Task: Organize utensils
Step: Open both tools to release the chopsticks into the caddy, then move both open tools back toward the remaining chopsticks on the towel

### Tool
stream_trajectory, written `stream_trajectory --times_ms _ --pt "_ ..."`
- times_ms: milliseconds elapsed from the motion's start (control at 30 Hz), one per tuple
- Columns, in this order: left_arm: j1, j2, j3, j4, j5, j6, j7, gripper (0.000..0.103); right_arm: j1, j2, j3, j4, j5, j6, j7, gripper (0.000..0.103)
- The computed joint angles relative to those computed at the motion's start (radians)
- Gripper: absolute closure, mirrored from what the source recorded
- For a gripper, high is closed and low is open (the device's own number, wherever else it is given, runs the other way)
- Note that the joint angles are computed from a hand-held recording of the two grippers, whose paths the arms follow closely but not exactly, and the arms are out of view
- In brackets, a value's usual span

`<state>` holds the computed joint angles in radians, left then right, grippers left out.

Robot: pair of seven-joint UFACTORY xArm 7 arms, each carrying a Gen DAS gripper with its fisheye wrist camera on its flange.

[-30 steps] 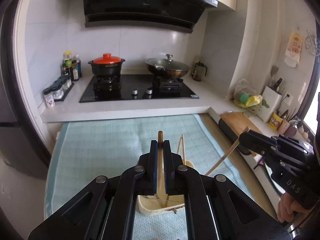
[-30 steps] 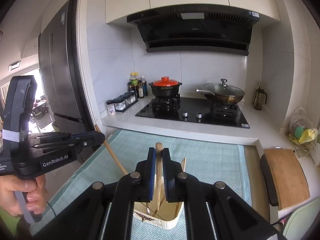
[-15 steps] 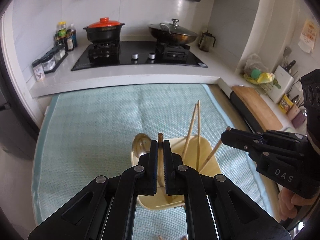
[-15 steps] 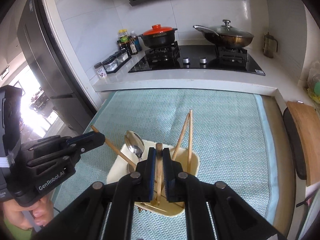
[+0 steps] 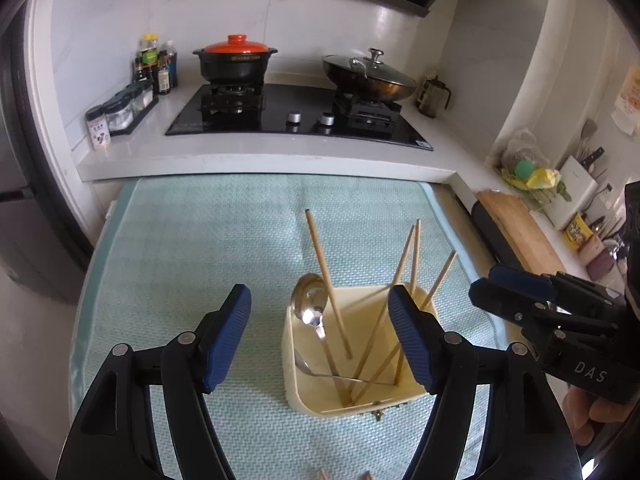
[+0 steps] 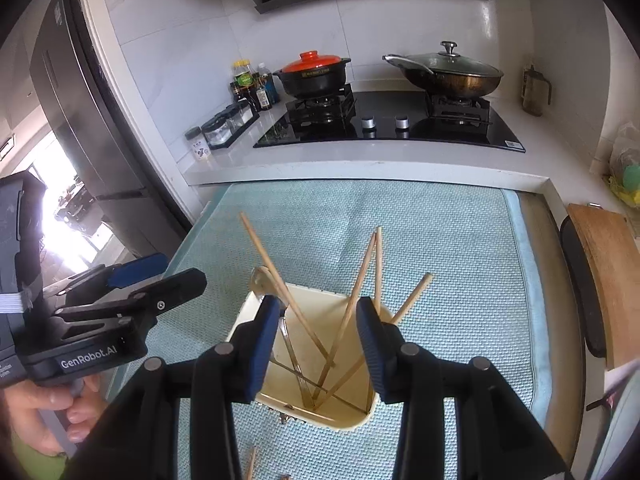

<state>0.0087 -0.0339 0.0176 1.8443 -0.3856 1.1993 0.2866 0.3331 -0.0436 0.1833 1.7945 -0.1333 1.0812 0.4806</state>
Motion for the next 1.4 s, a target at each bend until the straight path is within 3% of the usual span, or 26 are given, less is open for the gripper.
stream_trajectory --times_ms 233,400,600,800,1000,1200,1400 --pt "-0.001 -0.164 0.033 -0.119 -0.013 -0.007 0.083 0.017 0.02 -0.109 0.046 -0.031 -0.091 -0.011 -0.005 0.062" --pt "-0.019 -0.357 0.084 -0.302 -0.011 -0.028 0.141 0.009 0.003 -0.266 0.095 -0.135 -0.119 -0.033 -0.016 0.062" --pt "-0.025 -0.625 0.129 -0.585 0.066 -0.031 0.178 0.006 -0.058 -0.491 0.164 -0.318 -0.147 -0.029 -0.03 0.062" --pt "0.027 -0.886 0.144 -0.878 0.154 -0.023 0.11 0.006 -0.106 -0.749 0.217 -0.585 -0.107 0.009 -0.001 0.062" --pt "0.092 -1.109 0.132 -1.123 0.234 0.012 0.01 0.006 -0.083 -0.979 0.28 -0.849 -0.003 0.098 0.083 0.062" --pt "0.072 -1.206 0.117 -1.217 0.275 0.065 -0.016 0.006 -0.025 -1.108 0.344 -0.994 0.093 0.168 0.192 0.061" --pt "0.045 -1.22 0.114 -1.224 0.277 0.066 -0.038 0.006 0.01 -1.097 0.366 -1.021 0.122 0.151 0.232 0.061"
